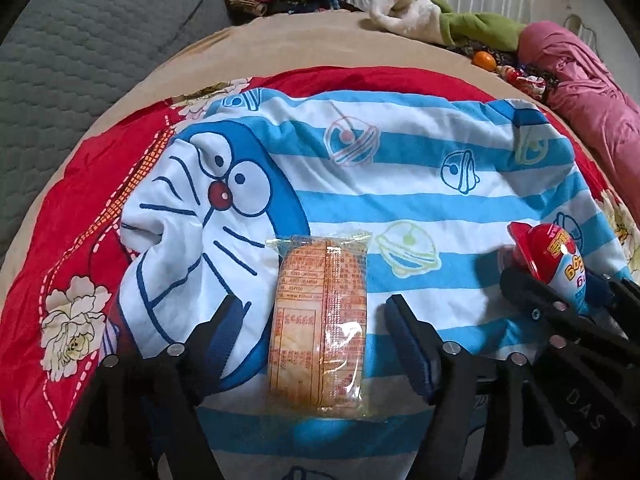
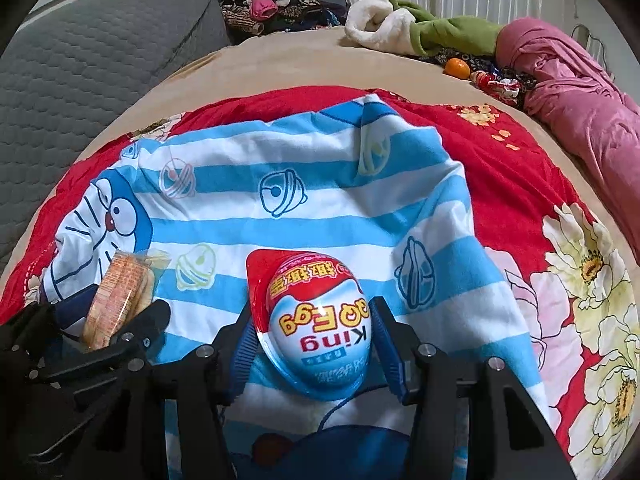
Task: Organize objects
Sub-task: 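Lower and release the egg onto the striped cloth while left tool releases the snack cake beside it, then raise both open tools and pull them back from the striped box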
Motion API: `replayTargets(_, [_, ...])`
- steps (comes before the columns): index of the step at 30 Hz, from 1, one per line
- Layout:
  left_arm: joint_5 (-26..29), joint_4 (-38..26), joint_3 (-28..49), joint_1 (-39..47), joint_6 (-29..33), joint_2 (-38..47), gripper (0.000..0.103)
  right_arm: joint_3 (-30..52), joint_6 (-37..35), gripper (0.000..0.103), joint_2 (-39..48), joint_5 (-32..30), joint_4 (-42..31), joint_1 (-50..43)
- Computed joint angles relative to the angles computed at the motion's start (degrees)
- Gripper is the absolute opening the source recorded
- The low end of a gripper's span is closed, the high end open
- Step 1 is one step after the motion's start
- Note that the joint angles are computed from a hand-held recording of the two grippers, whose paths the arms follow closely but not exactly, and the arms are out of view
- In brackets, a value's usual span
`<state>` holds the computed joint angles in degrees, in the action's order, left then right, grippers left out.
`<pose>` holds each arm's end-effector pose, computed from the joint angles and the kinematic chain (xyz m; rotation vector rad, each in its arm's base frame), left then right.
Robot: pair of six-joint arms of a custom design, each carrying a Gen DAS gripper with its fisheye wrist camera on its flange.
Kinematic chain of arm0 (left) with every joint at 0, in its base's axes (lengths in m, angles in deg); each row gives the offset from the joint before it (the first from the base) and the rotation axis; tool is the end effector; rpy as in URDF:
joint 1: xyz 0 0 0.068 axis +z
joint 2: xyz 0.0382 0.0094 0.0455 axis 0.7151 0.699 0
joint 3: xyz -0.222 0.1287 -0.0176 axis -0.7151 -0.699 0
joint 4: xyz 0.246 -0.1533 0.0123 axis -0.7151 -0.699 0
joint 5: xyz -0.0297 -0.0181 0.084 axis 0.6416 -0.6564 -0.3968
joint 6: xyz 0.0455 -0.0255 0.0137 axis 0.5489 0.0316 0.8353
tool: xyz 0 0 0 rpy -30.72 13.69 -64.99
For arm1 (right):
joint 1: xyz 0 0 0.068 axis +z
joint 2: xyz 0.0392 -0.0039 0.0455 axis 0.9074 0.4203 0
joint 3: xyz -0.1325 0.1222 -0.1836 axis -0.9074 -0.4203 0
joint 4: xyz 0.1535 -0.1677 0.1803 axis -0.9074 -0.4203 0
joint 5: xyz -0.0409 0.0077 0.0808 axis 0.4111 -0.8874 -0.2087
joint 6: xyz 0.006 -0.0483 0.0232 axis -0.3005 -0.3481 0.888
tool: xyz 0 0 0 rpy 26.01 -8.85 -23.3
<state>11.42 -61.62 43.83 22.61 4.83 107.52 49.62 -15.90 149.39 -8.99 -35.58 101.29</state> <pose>0.2515 -0.0983 0.0147 0.0778 2.5532 0.0376 0.2230 0.1510 0.0210 -0.0188 2.5199 0.1140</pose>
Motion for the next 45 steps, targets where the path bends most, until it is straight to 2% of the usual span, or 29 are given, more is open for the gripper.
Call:
replayTargets(7, [0.16,-1.56,-2.06,0.85,-0.34,-3.54,0.077,-2.46,1.01,0.064,-5.31,0.35,-0.87,0.39])
replayTargets(19, [0.13,-6.66,-10.84,1.51,-0.95,-20.22,0.079,-6.90,3.58,0.072,-19.39,3.12,-8.30,4.12])
replayTargets(22, [-0.05,-10.19,-12.74,1.49,-0.71,-24.86,0.080,-8.17,5.45,0.081,-24.27,5.08,-11.84,5.87])
replayTargets(24, [0.13,-12.59,-14.31,1.54,-0.71,-28.35,0.081,-8.93,6.46,0.084,-27.14,6.02,-14.15,7.21])
replayTargets(29, [3.94,-18.54,-18.03,2.78,-0.94,-37.73,0.083,-10.64,9.74,0.085,-33.00,8.17,-19.55,10.96])
replayTargets(33, [4.27,-24.11,-21.01,2.21,-1.69,-46.65,0.084,-12.47,13.51,0.086,-37.59,9.99,-23.42,15.36])
replayTargets(40, [3.34,-38.28,-25.06,0.45,-3.20,-65.26,0.090,-14.92,21.43,0.087,-48.48,15.69,-33.72,24.86])
replayTargets(45, [2.75,-52.62,-27.38,-1.01,-4.26,-82.69,0.096,-14.85,26.73,0.087,-54.49,19.43,-41.34,30.89])
